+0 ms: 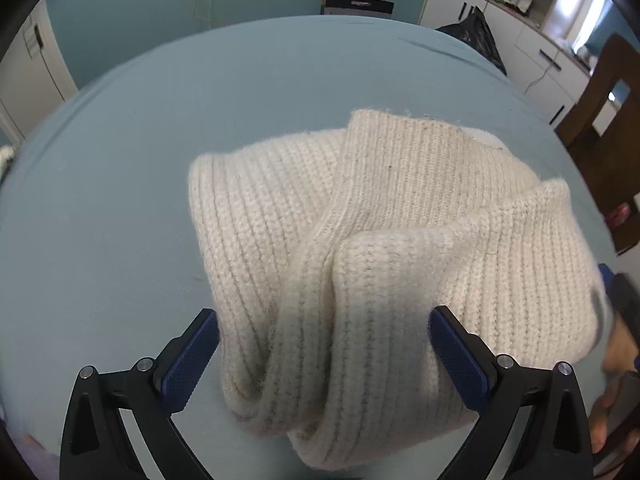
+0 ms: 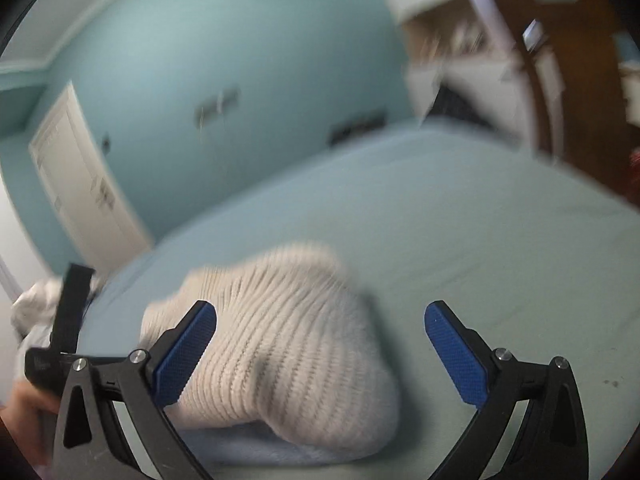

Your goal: Fold small clothes

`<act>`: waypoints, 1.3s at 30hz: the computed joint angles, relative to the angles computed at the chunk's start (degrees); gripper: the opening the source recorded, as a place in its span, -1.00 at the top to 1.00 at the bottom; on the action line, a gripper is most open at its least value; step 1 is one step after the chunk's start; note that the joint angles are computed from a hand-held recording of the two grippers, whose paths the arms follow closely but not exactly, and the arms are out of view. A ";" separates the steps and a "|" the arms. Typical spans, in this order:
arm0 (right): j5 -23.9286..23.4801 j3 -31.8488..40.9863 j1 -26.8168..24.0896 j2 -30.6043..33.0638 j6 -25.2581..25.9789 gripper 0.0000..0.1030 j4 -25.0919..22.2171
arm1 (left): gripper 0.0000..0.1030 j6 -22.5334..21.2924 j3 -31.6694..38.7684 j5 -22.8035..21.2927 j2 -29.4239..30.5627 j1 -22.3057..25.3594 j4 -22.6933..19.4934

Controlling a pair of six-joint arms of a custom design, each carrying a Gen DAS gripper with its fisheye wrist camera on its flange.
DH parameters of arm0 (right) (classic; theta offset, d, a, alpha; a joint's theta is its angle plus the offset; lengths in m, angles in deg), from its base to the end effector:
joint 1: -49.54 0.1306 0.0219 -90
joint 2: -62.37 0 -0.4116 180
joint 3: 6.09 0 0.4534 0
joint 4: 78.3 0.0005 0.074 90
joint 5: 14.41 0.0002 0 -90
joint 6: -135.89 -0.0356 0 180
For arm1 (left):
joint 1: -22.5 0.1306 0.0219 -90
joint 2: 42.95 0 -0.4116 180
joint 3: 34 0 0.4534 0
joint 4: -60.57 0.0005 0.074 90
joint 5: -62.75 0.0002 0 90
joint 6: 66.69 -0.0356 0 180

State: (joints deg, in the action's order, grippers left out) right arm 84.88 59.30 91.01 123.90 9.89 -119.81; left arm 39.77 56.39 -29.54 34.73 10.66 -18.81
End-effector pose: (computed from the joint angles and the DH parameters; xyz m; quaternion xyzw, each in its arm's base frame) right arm 0.2771 0.2366 0.4561 -0.0070 0.8952 0.2184 0.3884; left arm 0.4108 -0.0852 0.5318 -0.0435 0.9782 -0.0304 0.2008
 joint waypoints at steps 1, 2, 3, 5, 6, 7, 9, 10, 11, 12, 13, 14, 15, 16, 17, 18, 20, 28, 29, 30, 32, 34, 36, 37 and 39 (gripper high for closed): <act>-2.73 0.39 -0.88 1.09 1.22 -0.98 -0.86 | -1.00 -0.02 0.02 -1.01 -0.14 -0.50 -0.08; -2.01 0.88 -1.12 2.26 2.84 -0.98 -2.05 | -1.00 -0.41 -0.06 -1.60 -0.13 -0.90 -0.20; -0.55 1.14 -0.66 3.10 4.41 -0.97 -2.99 | -1.00 -0.40 -0.09 -1.76 -0.20 -1.37 -0.37; -0.27 -0.50 0.07 2.96 4.42 -0.97 -2.55 | -1.00 -0.17 -0.10 -1.10 -0.17 -1.59 -0.26; -1.82 -0.58 -0.41 3.78 3.02 -0.97 -3.60 | -1.00 -0.07 -0.08 -0.43 -0.09 -1.37 -0.22; -2.40 -1.74 -0.31 3.30 1.94 -0.97 -3.97 | -1.00 0.48 -0.40 0.94 -0.22 -1.07 0.01; -0.19 -2.12 0.35 3.72 2.81 -0.97 -4.04 | -1.00 1.58 -1.51 2.79 -0.70 -0.55 0.82; 3.49 -1.51 1.66 4.15 5.24 -0.97 -4.54 | -1.00 2.08 -2.06 2.89 -1.03 -0.39 1.46; 6.63 -0.71 2.89 4.64 7.38 -0.96 -5.07 | -1.00 2.42 -2.66 2.31 -1.43 -0.42 2.35; 7.97 0.34 3.56 5.32 8.42 -0.96 -6.01 | -1.00 2.05 -3.89 1.82 -2.69 -0.12 2.83; 7.51 1.67 3.46 6.08 8.75 -0.97 -7.56 | -1.00 2.10 -4.41 0.49 -3.29 -0.70 3.30; 5.64 3.27 2.82 7.25 8.79 -0.97 -9.41 | -1.00 1.53 -4.59 -1.31 -3.68 -1.29 3.50; 2.02 5.40 1.39 8.76 8.65 -0.97 -12.21 | -1.00 0.99 -4.84 -2.11 -3.91 -1.42 3.76; -3.70 8.53 -0.85 11.15 8.18 -0.97 -16.40 | -1.00 0.63 -4.88 -3.28 -4.22 -1.86 3.79; -8.53 11.48 -2.62 13.29 7.54 -0.97 -20.64 | -1.00 0.98 -4.86 -3.96 -4.33 -2.36 3.76; -13.62 14.88 -4.42 15.81 6.95 -0.98 -25.84 | -1.00 1.41 -4.98 -4.29 -4.66 -2.51 3.76; -20.78 21.47 -7.80 19.58 5.40 -0.98 -34.37 | -1.00 2.53 -5.44 -4.88 -5.46 -2.96 4.42; -19.47 32.87 -11.18 18.40 4.99 -0.98 -41.09 | -1.00 1.75 -6.95 -5.40 -8.94 -2.28 3.81; -19.30 32.00 -10.85 17.71 5.44 -0.98 -40.50 | -1.00 1.87 -6.54 -6.18 -8.81 -2.60 2.82; -19.82 30.80 -11.11 16.77 6.10 -0.98 -39.77 | -1.00 2.42 -5.56 -7.07 -7.60 -3.44 2.41; -21.17 27.65 -11.52 16.22 7.11 -0.98 -37.96 | -1.00 1.98 -3.52 -9.70 -6.05 -4.85 -0.04; -21.46 28.54 -10.29 20.22 8.78 -0.98 -41.82 | -1.00 0.90 -1.27 -13.29 -4.43 -6.43 -1.16; -23.90 27.76 -10.60 21.57 11.08 -0.98 -41.78 | -1.00 -0.29 -0.29 -16.27 -4.10 -7.71 -0.16; -24.36 27.21 -10.55 22.03 11.71 -0.98 -40.77 | -1.00 -1.22 0.05 -16.92 -4.02 -7.91 0.43; -25.27 26.65 -10.75 23.13 11.91 -0.98 -38.52 | -1.00 -2.59 1.14 -17.59 -2.94 -8.00 0.76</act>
State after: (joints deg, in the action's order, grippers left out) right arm 59.61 85.95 80.26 147.03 21.80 -158.33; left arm 37.18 57.54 -47.14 31.79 2.66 -18.05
